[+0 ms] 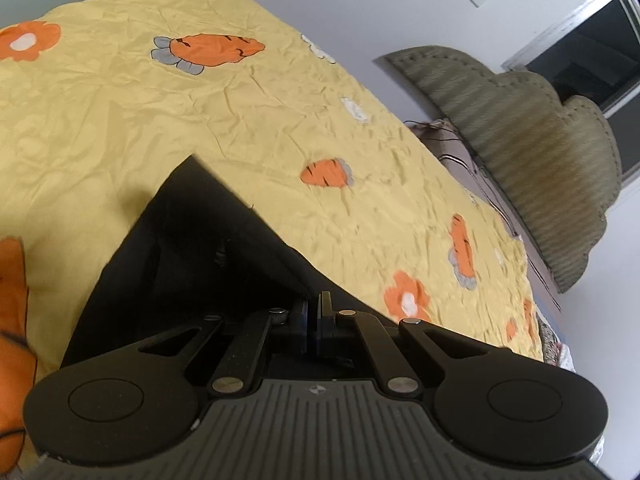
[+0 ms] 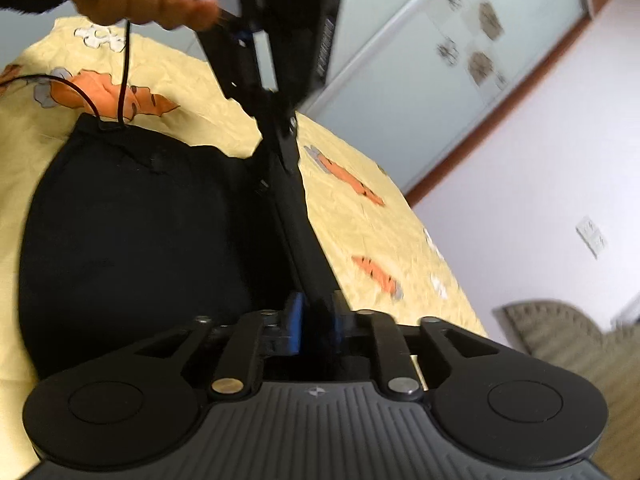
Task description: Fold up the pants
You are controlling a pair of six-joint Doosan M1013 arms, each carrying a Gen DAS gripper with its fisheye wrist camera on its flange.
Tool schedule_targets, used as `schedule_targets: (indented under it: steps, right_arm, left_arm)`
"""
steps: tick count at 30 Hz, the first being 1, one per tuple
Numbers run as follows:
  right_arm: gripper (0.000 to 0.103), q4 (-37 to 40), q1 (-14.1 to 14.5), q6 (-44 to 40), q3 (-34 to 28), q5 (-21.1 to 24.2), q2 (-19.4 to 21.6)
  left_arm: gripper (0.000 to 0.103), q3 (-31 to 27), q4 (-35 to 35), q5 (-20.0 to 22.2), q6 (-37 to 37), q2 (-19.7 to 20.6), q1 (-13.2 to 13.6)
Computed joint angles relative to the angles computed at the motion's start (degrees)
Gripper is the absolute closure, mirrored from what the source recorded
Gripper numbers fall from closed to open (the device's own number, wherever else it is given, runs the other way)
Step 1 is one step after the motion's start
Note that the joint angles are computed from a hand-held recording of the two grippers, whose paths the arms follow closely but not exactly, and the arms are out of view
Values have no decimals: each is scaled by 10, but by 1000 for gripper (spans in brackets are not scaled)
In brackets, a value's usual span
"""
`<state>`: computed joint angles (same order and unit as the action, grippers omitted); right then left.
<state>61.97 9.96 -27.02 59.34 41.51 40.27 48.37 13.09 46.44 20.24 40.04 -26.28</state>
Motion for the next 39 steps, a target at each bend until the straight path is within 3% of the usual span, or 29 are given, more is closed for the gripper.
schedule_targets:
  steps: [3,4,6,7,8,9,10,14,17,22,29,30,31,34,36,38,39]
  right_arm:
    - [38,31,0,-28,38,-35,-14]
    - [38,65,3,-65,48,-52,-17]
    - [39,94,7,-101,57,-81,-17]
    - [45,90,10,-90,55,-95,-14]
    - [57,75,12,-67,49,-105,-10]
    - [84,52,15,-38,42,-122,-7]
    - [94,29,19,-12,37,-139,-4]
    - [97,57,17,-57,62,-125,-25]
    - [97,78,11,-107,102,-90,-51]
    - [97,22,14,-70,114,-67,-59]
    - [98,-68,18,35,94,-75,-52]
    - [98,-89,20,48,98,-78,-53]
    - [98,-102,23,51,102,-81,-53]
    - [98,-56,23,-35,133,-109,-63]
    - [98,-73,22,-2,120,-94,-59]
    - [98,-72,19,20,116,-83,-57]
    - [98,-58,17,8,135,-85,-65]
  left_arm:
    - [100,30,19,-20,-12,-16,-8]
    - [100,36,31,-22,-19,-20,-12]
    - [100,51,60,-24,-36,-27,-21]
    - [100,57,73,-25,-45,-31,-24]
    - [100,66,87,-26,-58,-35,-28]
    - [99,73,99,-27,-67,-39,-30]
    - [99,82,105,-30,-74,-44,-32]
    - [99,137,138,-33,-125,-72,-43]
    - [99,179,141,-33,-153,-93,-50]
    - [100,211,66,-33,-130,-101,-48]
    - [98,212,48,-33,-84,-100,-52]
    - [96,209,43,-28,-78,-99,-52]
    - [86,210,35,-25,-74,-101,-51]
    - [82,199,44,-4,-70,-103,-54]
    - [77,186,78,16,-74,-101,-61]
    - [63,161,123,43,-62,-91,-70]
    - [51,147,140,52,-47,-83,-73]
